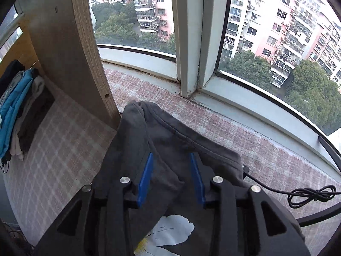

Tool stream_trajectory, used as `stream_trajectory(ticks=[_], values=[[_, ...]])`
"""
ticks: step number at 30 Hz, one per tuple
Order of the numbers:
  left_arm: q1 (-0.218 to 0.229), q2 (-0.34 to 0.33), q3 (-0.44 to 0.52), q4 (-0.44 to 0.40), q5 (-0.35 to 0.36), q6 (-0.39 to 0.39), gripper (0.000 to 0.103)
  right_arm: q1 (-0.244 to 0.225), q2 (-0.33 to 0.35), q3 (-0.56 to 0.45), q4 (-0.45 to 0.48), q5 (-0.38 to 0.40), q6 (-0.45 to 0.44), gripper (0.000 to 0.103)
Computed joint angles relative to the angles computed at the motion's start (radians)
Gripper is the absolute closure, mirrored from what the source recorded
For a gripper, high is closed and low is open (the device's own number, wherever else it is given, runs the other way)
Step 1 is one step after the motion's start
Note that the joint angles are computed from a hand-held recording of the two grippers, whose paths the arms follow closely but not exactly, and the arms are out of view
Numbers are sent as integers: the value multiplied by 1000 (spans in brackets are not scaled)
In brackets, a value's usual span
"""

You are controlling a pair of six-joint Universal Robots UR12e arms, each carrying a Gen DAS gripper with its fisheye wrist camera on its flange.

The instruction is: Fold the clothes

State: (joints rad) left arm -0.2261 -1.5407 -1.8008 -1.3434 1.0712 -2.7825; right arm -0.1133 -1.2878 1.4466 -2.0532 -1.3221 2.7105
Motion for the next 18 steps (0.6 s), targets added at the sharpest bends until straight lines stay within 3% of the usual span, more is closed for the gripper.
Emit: stream_trajectory(ticks=[3,8,9,10,11,14,16,18], values=[[0,9,-9,1,4,-12,78,-28,-22,57,39,-7,19,67],[-16,17,-11,8,45,-30,76,-61,-13,57,82,159,74,67],[-18,17,-11,9,47,-31,73,-65,-10,52,104,188,69,70],[-21,17,-10,9,49,-30,72,-64,-11,52,107,194,57,84],[-23,16,-9,9,51,-30,72,-59,-15,59,83,176,43,97],[-25,15,-8,6,54,-29,72,-61,-39,82,21,176,28,98],[-24,14,-7,3,52,-29,72,-60,-59,112,-98,131,41,98],[-23,14,-7,0,50,-28,72,-53,-47,105,-82,102,23,98]])
